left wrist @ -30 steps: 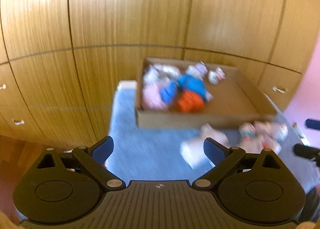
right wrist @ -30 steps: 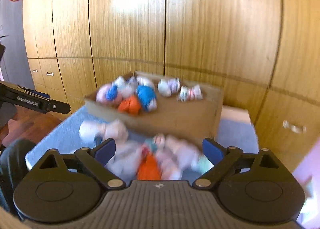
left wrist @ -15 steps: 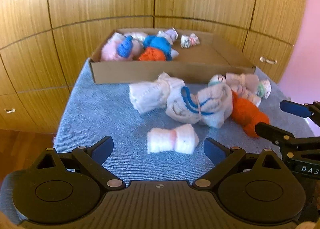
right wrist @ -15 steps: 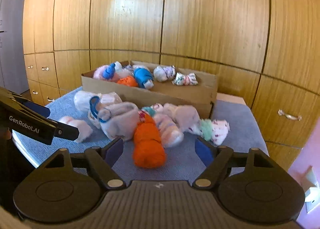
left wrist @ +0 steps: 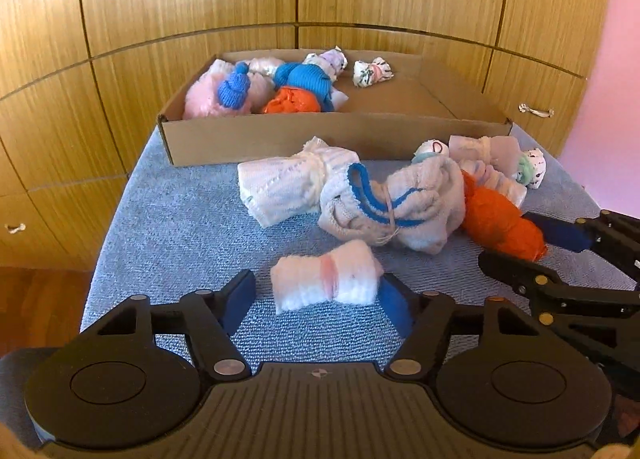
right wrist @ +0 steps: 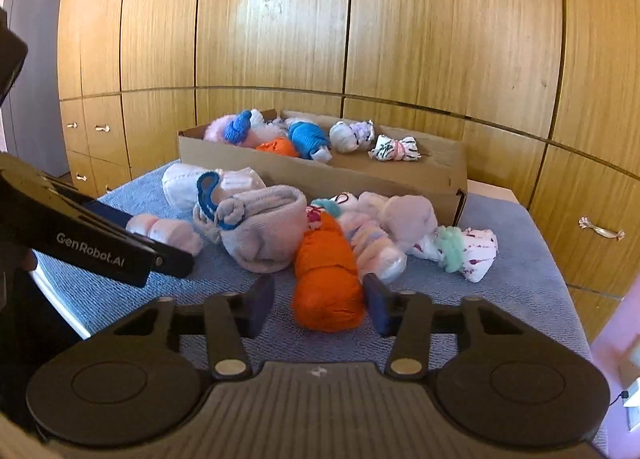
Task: Organize objects
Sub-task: 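Grasp the orange bundle with the right tool while the left tool grasps the pink-banded white bundle, then lower both bundles into the box and open both tools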
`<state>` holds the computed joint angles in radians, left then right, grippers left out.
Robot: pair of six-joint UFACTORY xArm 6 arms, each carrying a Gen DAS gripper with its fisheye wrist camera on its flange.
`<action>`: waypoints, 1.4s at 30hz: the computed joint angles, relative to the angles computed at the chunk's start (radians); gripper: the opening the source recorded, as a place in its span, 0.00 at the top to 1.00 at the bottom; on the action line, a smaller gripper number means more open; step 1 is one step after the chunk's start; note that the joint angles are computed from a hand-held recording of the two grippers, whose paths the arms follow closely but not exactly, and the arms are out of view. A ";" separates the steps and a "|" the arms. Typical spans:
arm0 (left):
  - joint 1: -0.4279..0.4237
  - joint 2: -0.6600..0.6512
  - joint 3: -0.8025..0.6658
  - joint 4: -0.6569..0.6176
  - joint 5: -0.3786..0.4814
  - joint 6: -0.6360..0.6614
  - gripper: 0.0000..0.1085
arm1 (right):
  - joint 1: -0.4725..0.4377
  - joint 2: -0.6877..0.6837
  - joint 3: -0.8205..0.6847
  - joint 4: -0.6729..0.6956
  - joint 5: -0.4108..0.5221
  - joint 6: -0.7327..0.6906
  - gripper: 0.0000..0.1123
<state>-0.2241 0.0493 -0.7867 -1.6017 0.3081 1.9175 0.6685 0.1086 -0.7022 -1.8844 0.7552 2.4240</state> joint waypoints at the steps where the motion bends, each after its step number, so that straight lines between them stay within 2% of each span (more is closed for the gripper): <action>1: 0.002 -0.003 0.003 -0.008 0.007 0.018 0.41 | 0.004 0.000 0.003 0.002 0.008 0.006 0.72; 2: 0.004 -0.003 0.003 -0.003 0.016 0.021 0.44 | 0.003 -0.002 0.007 -0.005 0.008 0.018 0.73; 8: 0.011 -0.007 0.005 0.006 0.034 0.016 0.48 | 0.015 -0.029 0.031 -0.010 0.006 0.017 0.74; 14: 0.044 -0.060 0.036 0.064 0.070 0.000 0.49 | 0.031 -0.095 0.069 -0.004 0.013 0.000 0.74; 17: 0.072 -0.079 0.028 0.162 0.110 -0.075 0.49 | 0.026 -0.148 0.094 -0.014 0.003 -0.016 0.74; 22: 0.096 -0.119 -0.007 0.250 0.165 -0.110 0.49 | -0.017 -0.260 0.133 -0.035 -0.029 -0.079 0.74; 25: 0.103 -0.117 -0.072 0.328 0.231 -0.149 0.48 | -0.089 -0.332 0.140 -0.064 -0.100 -0.139 0.74; 28: 0.097 -0.070 -0.191 0.436 0.307 -0.247 0.48 | -0.187 -0.375 0.126 -0.130 -0.193 -0.177 0.74; 31: 0.055 -0.008 -0.309 0.490 0.316 -0.278 0.47 | -0.299 -0.374 0.073 -0.201 -0.308 -0.215 0.74; 33: 0.019 0.041 -0.385 0.518 0.306 -0.289 0.47 | -0.373 -0.340 0.013 -0.234 -0.387 -0.240 0.74; 36: -0.025 0.136 -0.522 0.605 0.330 -0.372 0.47 | -0.462 -0.269 -0.088 -0.276 -0.494 -0.249 0.74; 42: -0.102 0.366 -0.788 0.791 0.353 -0.616 0.47 | -0.587 -0.047 -0.324 -0.287 -0.644 -0.271 0.74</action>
